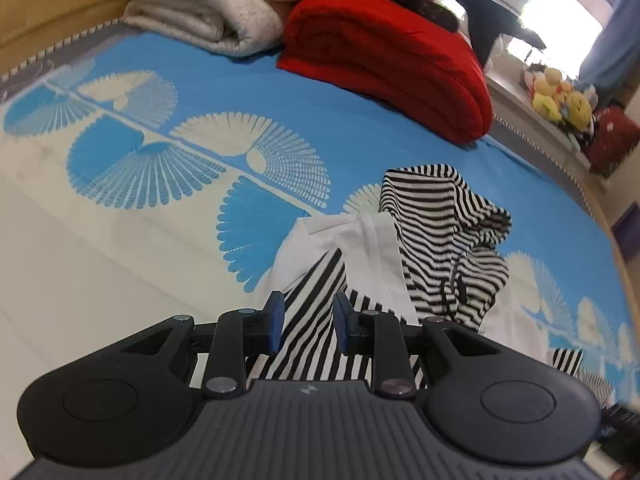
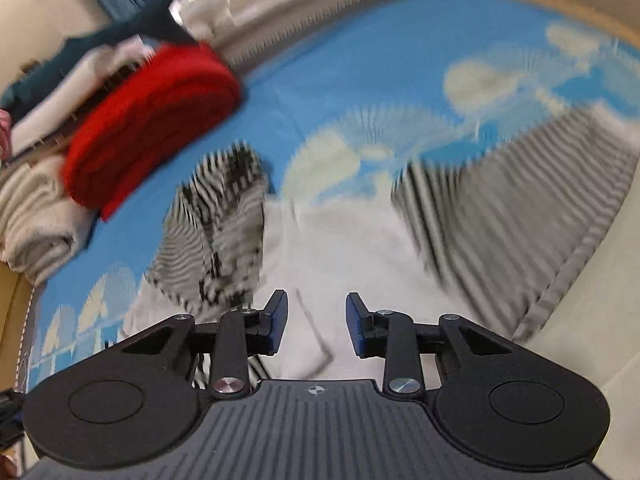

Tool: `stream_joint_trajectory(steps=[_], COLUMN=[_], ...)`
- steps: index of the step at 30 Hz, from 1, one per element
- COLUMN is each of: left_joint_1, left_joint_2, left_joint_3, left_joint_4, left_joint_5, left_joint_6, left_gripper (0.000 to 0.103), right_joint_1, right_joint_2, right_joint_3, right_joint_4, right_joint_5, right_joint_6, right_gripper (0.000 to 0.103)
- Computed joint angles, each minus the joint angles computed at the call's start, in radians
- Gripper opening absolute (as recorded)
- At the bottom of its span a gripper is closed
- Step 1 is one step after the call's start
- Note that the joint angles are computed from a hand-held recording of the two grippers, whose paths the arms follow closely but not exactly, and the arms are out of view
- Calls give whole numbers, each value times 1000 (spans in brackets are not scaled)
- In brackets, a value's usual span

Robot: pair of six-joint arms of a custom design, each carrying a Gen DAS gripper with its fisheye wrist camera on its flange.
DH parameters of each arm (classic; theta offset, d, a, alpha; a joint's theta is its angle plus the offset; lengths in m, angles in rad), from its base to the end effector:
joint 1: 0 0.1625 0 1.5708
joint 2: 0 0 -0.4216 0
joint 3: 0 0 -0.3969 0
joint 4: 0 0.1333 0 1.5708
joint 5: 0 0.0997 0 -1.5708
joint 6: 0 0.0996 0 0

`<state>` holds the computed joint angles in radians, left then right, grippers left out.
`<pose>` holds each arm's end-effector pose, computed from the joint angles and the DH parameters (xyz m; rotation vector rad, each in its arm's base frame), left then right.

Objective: Fold small clothes

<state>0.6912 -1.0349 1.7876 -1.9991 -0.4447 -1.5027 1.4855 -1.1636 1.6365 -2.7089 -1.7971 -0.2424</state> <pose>-0.3091 -0.5454 0.1813 -0.4563 2.1551 -1.1517 0.0544 -0.6657 0.3540 0.1057 -2.6858 0.8656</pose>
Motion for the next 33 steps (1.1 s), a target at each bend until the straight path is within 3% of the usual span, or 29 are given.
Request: stream_joint_trajectory(steps=[2,8,12,14,16,17,22,25,27,29,31,33], left_joint_1=[7,29,43,45,47,49,57,61,68,78,86,93], left_joint_2=[-2,2,-4,-11,-14,-16,-17,-5,5,14,24,40], left_joint_3=[7,-26,-13,-2,0,1,4,1,0,3,6,2], left_joint_4=[-30,19,-26,-53,-52,-53,-58,-77,-116,-174,-212,-226], left_joint_5=[22,5,-1,-1,-4,-8,-24,-49,-85,-132,-170,-199], left_joint_6=[42,61,103,125,136,139,151,185,223,259,284,305], left_gripper=[28,28,28,28,28,28,28,28,28,28,28,28], right_joint_1=[-8,-10,-17,-23,-20,-21,-37,-16,-8,2,-7,-19], right_joint_2=[25,110,147,159,160,159,88,30,11,37,64,68], right_joint_3=[-19,-69,-69,-60,-51,-48,32,125,142,96,53,51], right_joint_4=[61,177,156,114,69,53,-122,-367,-393,-295,-208,-228], right_joint_5=[8,-83,-76,-73,-53,-29,170,203,140,-40,-195,-243], right_joint_6=[32,229,238,246,224,207,186,64,23,15,100,141], right_gripper=[34,39,39,37,21,3,2,2,2,3,3,3])
